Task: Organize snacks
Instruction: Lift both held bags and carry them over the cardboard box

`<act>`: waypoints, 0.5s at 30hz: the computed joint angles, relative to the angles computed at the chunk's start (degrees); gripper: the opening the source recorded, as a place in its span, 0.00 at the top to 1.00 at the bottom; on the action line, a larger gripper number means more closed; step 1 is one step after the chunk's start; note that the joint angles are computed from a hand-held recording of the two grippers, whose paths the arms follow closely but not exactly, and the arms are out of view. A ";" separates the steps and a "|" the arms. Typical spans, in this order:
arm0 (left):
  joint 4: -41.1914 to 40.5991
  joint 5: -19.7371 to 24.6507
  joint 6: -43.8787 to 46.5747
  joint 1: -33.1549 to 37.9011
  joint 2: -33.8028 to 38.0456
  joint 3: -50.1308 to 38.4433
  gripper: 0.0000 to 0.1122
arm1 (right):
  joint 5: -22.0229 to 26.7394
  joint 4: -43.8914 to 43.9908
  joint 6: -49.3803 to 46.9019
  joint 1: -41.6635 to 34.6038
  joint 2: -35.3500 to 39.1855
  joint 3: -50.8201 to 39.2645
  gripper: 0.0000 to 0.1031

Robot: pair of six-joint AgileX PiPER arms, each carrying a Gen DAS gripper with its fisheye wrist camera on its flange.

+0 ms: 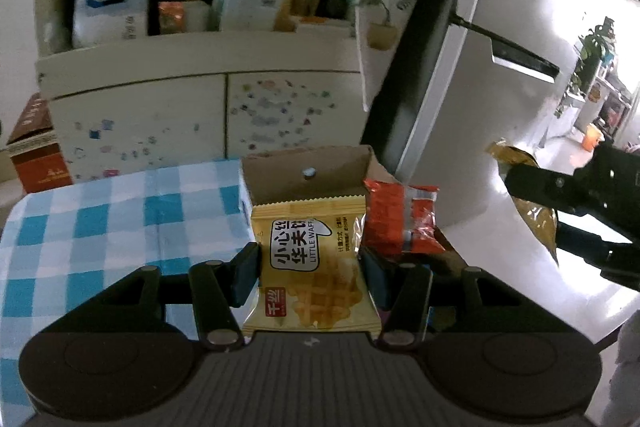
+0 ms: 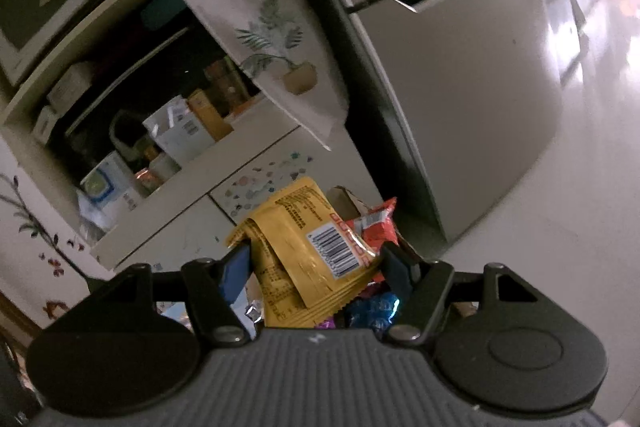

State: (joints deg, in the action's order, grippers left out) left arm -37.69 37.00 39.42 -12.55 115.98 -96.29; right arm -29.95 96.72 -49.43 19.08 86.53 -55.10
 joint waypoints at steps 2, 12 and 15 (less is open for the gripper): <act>-0.12 0.11 -0.31 -0.81 1.01 -0.69 0.46 | 0.92 0.21 1.33 -0.66 0.19 0.01 0.32; 2.89 -1.40 -2.02 -4.80 4.39 -3.57 0.32 | 7.98 -0.27 9.44 -5.32 3.65 -1.18 0.30; 7.47 -3.78 -5.96 -6.08 3.65 -2.61 0.16 | 8.10 2.67 8.89 -5.84 4.82 -2.04 0.19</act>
State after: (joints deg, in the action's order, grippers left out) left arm -30.22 33.21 33.46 -18.62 119.63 -98.90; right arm -21.86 99.39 -40.54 13.24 91.35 -57.14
